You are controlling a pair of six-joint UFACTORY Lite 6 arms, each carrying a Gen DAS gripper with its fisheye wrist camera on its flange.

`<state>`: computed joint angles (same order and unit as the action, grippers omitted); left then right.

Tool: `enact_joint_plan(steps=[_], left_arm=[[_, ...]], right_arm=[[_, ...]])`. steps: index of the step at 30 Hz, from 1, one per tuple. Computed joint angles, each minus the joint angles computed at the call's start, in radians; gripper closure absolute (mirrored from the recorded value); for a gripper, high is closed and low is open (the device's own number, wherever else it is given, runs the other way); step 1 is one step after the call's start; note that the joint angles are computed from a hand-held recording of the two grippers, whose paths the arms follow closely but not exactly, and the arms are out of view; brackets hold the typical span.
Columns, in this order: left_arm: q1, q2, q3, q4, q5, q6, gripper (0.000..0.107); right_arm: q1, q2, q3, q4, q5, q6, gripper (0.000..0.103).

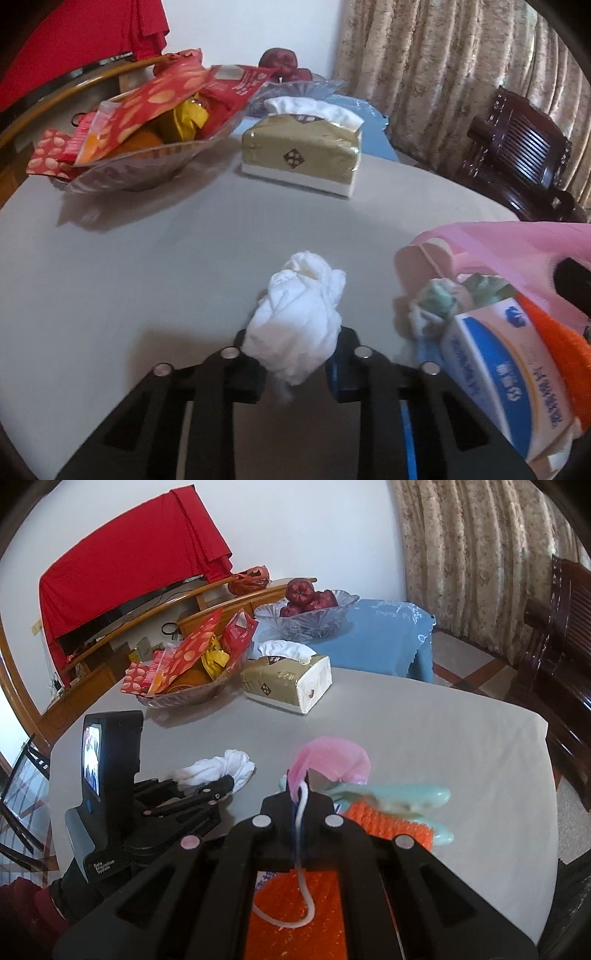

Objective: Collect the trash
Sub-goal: 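Grasp the white tissue with the left tool while the right tool grasps the pink bag, then lift the white tissue and pink bag and carry them toward the bin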

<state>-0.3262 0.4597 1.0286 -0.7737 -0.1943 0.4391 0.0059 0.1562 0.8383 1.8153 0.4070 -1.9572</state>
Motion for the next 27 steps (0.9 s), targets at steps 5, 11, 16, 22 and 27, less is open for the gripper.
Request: enact_joint_plan(steps=[5, 11, 16, 22, 27], left_arm=[[-0.024, -0.133, -0.078, -0.04, -0.016, 0.018, 0.086], [-0.089, -0.353, -0.163, -0.406, -0.035, 0.376, 0.086], [-0.136, -0.481, -0.195, -0.687, -0.057, 0.637, 0.086], [-0.206, -0.636, -0.23, -0.998, -0.105, 0.921, 0.086], [-0.283, -0.719, -0.24, -1.139, -0.159, 1.038, 0.086]], right_arm=[[-0.019, -0.064, -0.023, -0.059, 0.018, 0.042, 0.102], [-0.053, -0.173, -0.058, -0.164, 0.058, 0.125, 0.102], [-0.088, -0.26, -0.081, -0.25, 0.103, 0.2, 0.102], [-0.182, -0.382, -0.109, -0.377, 0.218, 0.312, 0.102], [-0.307, -0.466, -0.116, -0.466, 0.362, 0.383, 0.102]])
